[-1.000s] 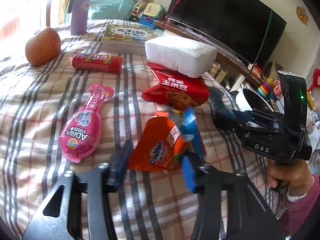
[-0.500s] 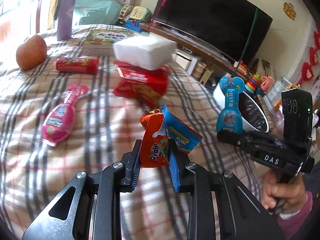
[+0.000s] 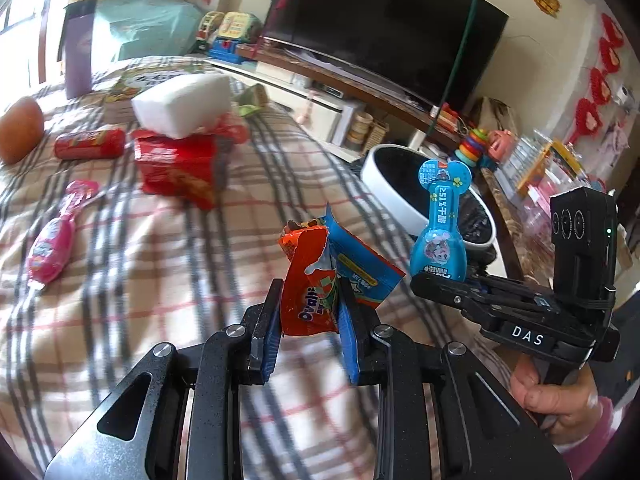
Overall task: Collect trash
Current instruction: 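Carry both items into the trash bin and open both grippers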
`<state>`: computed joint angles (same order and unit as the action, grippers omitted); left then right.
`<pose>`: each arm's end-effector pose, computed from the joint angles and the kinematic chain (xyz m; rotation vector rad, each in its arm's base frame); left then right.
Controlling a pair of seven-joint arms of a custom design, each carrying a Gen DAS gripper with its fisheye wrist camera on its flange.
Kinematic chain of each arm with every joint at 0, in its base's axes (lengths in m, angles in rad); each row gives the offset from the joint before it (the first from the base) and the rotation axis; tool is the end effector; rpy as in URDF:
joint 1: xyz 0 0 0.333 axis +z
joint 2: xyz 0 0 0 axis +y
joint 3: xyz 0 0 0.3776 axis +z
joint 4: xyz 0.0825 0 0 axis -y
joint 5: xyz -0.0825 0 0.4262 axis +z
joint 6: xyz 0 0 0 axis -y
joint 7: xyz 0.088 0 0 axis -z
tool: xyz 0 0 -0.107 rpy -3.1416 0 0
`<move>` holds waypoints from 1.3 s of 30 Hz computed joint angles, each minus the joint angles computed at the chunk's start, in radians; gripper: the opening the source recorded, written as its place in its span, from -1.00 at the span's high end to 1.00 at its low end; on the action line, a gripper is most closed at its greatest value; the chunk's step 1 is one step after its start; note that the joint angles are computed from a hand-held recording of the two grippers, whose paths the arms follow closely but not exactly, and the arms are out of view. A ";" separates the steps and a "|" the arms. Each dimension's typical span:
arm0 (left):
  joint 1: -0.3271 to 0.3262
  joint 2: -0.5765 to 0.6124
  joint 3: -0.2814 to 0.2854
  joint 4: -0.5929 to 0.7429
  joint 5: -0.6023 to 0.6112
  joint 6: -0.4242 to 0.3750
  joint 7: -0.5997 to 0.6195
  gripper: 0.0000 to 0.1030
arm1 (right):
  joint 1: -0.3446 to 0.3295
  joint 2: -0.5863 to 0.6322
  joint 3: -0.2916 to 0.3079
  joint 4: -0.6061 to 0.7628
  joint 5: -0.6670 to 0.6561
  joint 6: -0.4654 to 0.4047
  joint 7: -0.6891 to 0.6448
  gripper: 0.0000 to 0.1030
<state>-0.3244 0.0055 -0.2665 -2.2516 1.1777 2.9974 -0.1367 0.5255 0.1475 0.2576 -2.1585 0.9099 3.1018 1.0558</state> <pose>0.4412 -0.3756 0.4502 -1.8604 1.8569 -1.0891 0.4929 0.3896 0.4342 -1.9278 1.3013 -0.1192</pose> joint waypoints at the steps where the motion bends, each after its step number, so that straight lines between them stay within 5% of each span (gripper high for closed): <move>1: -0.003 0.006 -0.003 0.008 -0.007 -0.002 0.013 0.54 | -0.002 -0.006 0.001 -0.006 0.009 0.007 -0.002 0.67; 20: -0.072 0.098 0.007 0.127 -0.138 -0.046 0.214 0.54 | -0.038 -0.069 0.006 -0.040 0.405 0.090 -0.296 0.68; 39: -0.110 0.159 0.020 0.212 -0.195 -0.072 0.318 0.54 | -0.020 -0.091 -0.043 -0.022 0.614 0.099 -0.482 0.69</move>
